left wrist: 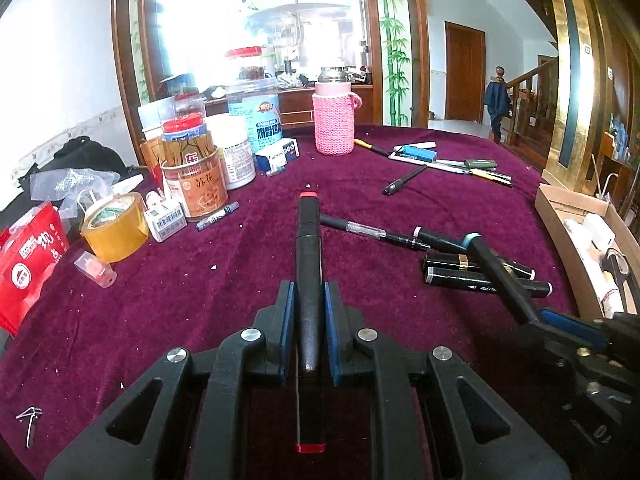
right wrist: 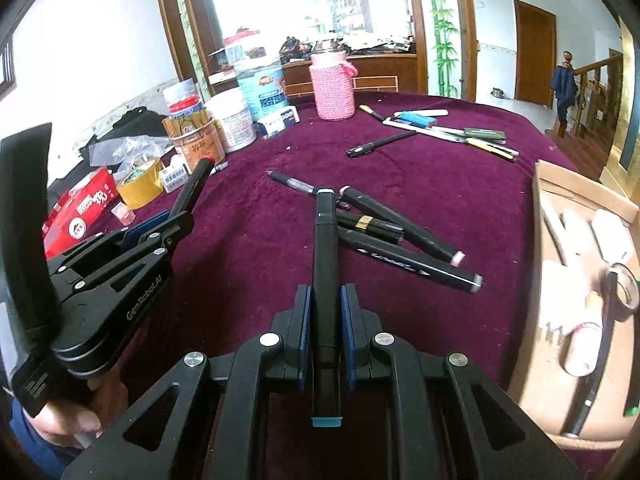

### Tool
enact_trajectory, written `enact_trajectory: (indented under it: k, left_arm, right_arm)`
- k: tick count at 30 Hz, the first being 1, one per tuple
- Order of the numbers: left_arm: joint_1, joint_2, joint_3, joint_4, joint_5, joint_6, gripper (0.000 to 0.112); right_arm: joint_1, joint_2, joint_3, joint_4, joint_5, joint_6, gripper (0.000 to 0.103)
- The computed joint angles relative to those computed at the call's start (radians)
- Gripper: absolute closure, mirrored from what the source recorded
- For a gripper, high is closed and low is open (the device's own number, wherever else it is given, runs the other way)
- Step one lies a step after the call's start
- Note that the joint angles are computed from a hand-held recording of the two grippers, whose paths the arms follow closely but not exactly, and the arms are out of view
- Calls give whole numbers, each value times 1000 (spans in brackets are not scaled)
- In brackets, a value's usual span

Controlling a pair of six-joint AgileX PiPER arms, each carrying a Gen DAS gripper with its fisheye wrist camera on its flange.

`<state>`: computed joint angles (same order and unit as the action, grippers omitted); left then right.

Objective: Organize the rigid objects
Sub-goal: 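Carry both markers over the cardboard tray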

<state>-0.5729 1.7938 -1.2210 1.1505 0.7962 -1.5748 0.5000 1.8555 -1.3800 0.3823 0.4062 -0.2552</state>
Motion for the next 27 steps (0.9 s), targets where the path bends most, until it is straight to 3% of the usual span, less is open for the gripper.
enact_trajectory:
  k: [7, 15, 20, 27]
  left_arm:
    - [-22, -21, -4, -3, -2, 18, 100]
    - [-38, -32, -79, -171, -109, 207, 100]
    - [-52, 9, -220, -363, -119, 396, 100]
    - [-93, 173, -548, -700, -78, 731, 100]
  right_arm:
    - [-60, -68, 73, 50, -19, -28, 90]
    - [-217, -138, 139, 221, -14, -146, 90]
    - [-342, -165, 167, 369, 0, -260, 90]
    - [-488, -167, 168, 350, 19, -203, 90]
